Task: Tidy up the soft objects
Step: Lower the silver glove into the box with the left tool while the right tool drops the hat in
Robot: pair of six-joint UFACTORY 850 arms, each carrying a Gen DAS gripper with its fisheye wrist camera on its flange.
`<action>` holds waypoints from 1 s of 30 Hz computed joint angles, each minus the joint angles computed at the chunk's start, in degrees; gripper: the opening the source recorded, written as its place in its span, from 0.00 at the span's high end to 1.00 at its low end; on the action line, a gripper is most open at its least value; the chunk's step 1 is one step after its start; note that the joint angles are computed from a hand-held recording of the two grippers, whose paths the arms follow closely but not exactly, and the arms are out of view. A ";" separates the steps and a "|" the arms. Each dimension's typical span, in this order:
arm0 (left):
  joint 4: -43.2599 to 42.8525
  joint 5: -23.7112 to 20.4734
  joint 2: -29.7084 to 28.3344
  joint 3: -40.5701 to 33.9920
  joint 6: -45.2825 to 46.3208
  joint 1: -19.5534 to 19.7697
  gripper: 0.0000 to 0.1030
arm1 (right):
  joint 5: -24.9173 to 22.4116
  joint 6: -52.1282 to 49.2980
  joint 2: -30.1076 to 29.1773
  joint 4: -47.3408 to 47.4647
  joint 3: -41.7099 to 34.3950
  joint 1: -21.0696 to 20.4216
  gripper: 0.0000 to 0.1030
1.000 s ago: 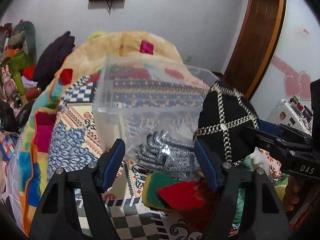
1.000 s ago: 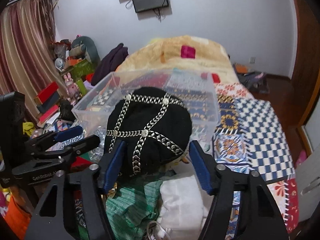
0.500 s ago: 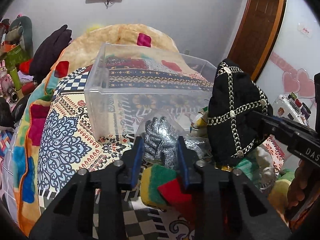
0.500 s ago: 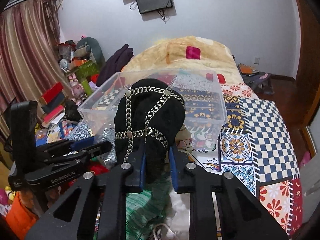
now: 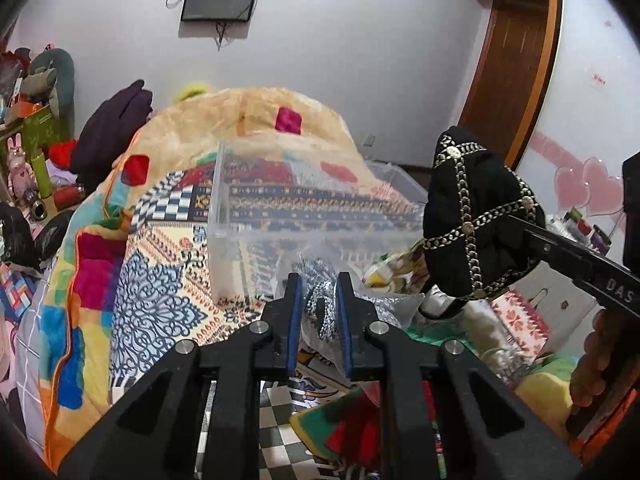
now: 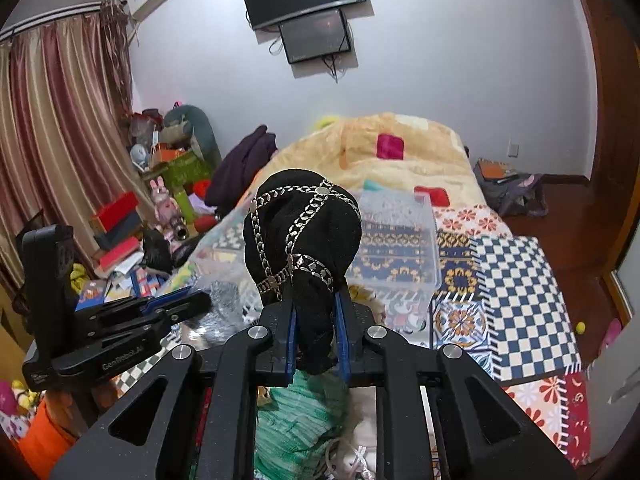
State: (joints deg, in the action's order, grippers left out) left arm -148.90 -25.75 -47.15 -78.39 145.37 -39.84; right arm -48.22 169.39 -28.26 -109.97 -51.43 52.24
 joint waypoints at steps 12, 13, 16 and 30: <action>-5.07 -4.80 4.41 3.17 6.47 -0.31 0.88 | -3.61 0.47 2.41 -0.20 1.08 -1.10 0.86; -6.27 -4.69 4.42 2.86 7.58 -0.42 0.88 | -3.63 -0.14 2.44 0.05 0.82 -1.52 0.86; -6.92 -4.35 3.70 0.80 7.35 -0.16 0.88 | -3.26 -1.10 2.49 0.26 0.33 -2.50 0.86; -4.14 8.72 -7.57 -18.35 3.58 0.31 0.88 | 1.52 -9.77 -0.68 4.72 -4.57 -7.77 0.86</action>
